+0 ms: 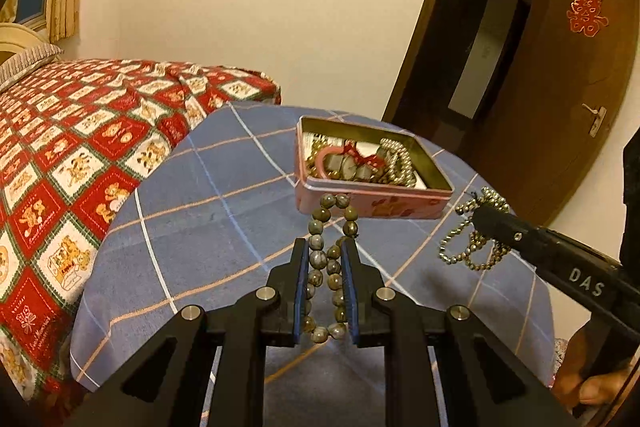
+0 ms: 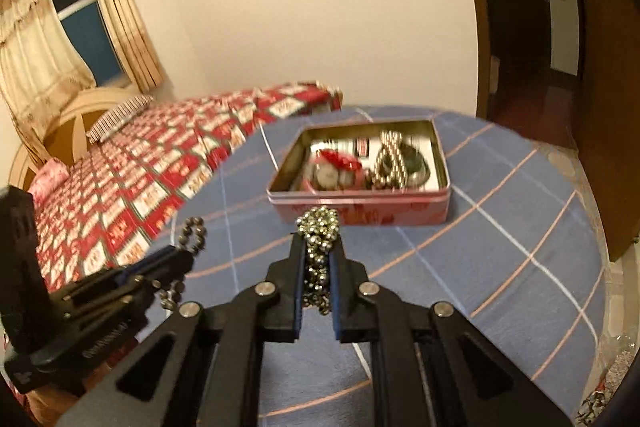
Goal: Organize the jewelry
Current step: 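Carry the ball chain and bead bracelet over the pink tin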
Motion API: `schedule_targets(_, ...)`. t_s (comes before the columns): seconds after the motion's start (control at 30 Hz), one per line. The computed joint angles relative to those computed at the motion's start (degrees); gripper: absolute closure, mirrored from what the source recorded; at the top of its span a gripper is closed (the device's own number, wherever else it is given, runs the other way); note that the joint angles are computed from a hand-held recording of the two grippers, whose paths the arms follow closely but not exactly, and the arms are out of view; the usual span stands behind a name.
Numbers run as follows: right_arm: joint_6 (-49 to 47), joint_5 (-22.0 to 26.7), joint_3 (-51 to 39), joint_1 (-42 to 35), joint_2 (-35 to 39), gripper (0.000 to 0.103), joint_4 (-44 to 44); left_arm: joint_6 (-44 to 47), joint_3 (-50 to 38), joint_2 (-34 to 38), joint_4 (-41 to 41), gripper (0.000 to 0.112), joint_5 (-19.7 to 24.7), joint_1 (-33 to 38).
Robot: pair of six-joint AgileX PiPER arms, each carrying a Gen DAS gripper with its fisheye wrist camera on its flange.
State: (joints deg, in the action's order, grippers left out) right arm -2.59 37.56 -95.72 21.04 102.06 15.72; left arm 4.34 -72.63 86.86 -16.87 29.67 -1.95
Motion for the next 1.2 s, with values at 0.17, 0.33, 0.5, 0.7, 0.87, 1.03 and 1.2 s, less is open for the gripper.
schedule_targets(0.17,4.65,-2.77,0.95,1.77,-2.05,0.089,-5.90,-2.59,-1.24,-0.48,3.52,0.096,-0.29,-1.59)
schedule_targets(0.33,8.71,-5.62,1.93,2.84,-3.39,0.090,-11.04,-5.17,-2.99,0.49,6.42,0.096,-0.38,-3.13)
schedule_targets(0.5,11.13,-6.23,1.49,2.20,-2.72,0.089,-13.03,-7.09,-4.55,1.75,8.70,0.096,-0.47,-4.57)
schedule_targets(0.7,11.04,-5.02,-1.05,0.65,-1.44,0.090,-13.14,-7.83,-8.48,3.99,9.13,0.096,0.07,-5.42)
schedule_targets(0.87,11.62,-4.55,-3.68,-0.29,-0.08,0.089,-14.25,-7.83,-13.06,6.81,8.67,0.096,0.66,-6.34)
schedule_targets(1.03,12.51,-4.06,-5.85,-1.02,2.09,0.089,-15.69,-8.00,-16.63,10.04,7.97,0.096,1.31,-7.13)
schedule_targets(1.2,10.92,-1.70,-10.63,-2.58,6.13,0.089,-13.63,-7.28,-21.76,14.97,6.62,0.096,2.57,-6.79)
